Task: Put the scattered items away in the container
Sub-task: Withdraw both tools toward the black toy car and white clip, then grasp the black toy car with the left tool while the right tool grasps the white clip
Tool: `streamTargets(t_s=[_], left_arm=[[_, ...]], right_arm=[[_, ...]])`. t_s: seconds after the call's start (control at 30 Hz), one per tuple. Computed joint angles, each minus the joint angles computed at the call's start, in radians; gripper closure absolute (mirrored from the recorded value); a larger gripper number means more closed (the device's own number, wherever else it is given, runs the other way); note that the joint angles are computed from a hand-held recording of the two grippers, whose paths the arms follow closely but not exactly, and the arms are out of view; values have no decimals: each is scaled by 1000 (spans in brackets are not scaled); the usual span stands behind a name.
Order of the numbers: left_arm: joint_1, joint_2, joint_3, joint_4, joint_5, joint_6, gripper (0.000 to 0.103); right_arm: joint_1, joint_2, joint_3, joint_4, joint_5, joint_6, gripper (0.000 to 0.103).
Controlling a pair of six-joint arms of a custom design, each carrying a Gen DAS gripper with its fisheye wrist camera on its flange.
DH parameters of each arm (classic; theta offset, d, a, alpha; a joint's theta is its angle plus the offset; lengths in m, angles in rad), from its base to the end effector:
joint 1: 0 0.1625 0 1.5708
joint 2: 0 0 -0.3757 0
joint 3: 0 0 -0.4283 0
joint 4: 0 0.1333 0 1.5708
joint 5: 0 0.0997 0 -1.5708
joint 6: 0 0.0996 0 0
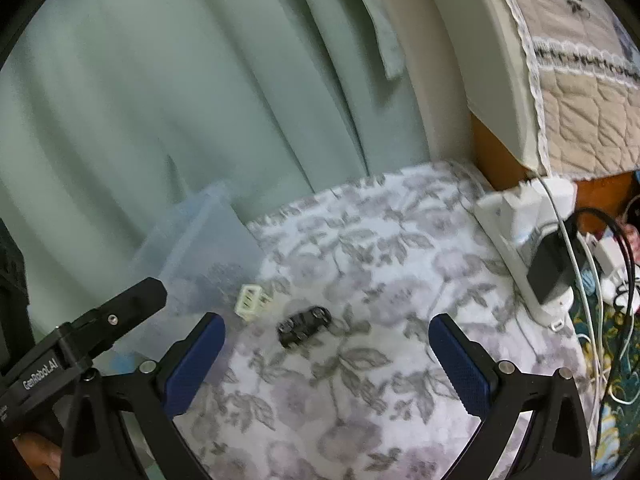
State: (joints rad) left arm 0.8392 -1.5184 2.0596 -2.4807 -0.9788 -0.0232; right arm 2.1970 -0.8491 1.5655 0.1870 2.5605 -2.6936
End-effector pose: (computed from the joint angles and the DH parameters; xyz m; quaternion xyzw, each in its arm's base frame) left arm -0.1999 -0.5053 0.2759 0.2760 0.9005 -0.2687 0.2020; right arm 0.3493 -0.3975 0.0586 -0.0809 -0.8420 0.4772 0.2380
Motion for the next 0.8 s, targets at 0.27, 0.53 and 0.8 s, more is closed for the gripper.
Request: streamTargets(t_s=[0.27, 0.53, 0.8], left_arm=[[17, 33, 0, 49, 42, -32, 0], [33, 71, 9, 32, 65, 0, 2], [50, 127, 29, -34, 54, 116, 8]], right_arm=[[-47, -13, 51, 2, -30, 54, 0], [-100, -34, 97, -36, -110, 44, 8], [-143, -26, 104, -17, -139, 65, 21]])
